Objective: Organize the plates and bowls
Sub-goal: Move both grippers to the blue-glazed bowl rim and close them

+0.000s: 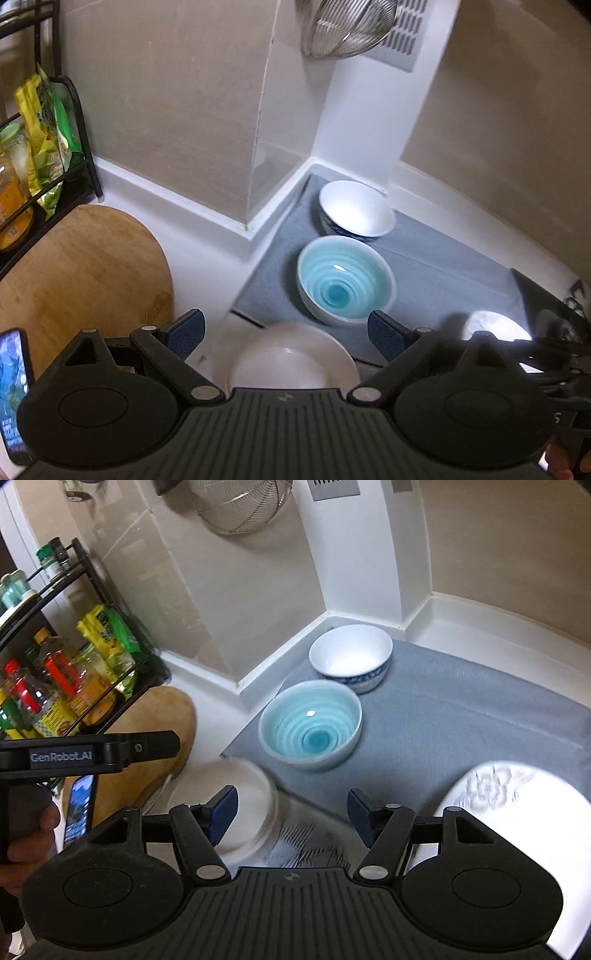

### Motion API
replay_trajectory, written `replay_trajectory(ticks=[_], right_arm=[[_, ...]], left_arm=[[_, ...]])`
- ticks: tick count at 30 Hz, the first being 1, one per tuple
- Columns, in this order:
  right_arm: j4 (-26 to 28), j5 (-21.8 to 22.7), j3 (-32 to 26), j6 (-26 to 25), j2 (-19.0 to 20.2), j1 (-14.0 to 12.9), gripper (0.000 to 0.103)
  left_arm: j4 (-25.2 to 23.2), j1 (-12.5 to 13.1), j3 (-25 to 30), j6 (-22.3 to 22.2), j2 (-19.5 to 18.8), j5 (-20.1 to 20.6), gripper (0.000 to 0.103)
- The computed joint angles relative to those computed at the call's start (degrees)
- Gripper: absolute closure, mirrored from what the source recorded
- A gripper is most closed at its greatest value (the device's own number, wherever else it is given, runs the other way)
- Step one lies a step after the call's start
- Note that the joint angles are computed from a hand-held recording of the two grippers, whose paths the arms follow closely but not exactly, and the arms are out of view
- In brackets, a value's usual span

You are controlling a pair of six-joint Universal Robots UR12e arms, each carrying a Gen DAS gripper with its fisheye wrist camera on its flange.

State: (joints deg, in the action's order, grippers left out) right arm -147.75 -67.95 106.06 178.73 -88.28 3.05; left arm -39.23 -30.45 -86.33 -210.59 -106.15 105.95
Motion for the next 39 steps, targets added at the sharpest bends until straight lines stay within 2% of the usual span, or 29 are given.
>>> replay_trajectory(ticks=[8,11,20,29,39], right_arm=[[-1.1,-0.1,-5.5,1.1,6.6,-0.9,0.035],[0.6,-0.3,-7.7,1.1,8.9,-1.2,0.035],[5.1,-2.0,-10.7,3.2,12.7,-0.8,0.035],[7.0,-3.7,-12.3,5.2,14.9,0.3,0.035],[8.1,-5.5,-13.5,6.2,16.1,1.0,0.035]], left_arm=[[-9.9,2.3,8.6,-2.9,-6.4,0.2,0.006],[-12.3,2.9,10.8,-3.6,-8.1,-1.1,0.006],[-20.3,4.2,17.0,1.1,-13.2,-4.7,0.006],[-24.1,4.9,20.2,4.3,-16.2,-7.0,0.006],[-24.4,5.1,21.6,6.6,-17.7,-7.7,0.006]])
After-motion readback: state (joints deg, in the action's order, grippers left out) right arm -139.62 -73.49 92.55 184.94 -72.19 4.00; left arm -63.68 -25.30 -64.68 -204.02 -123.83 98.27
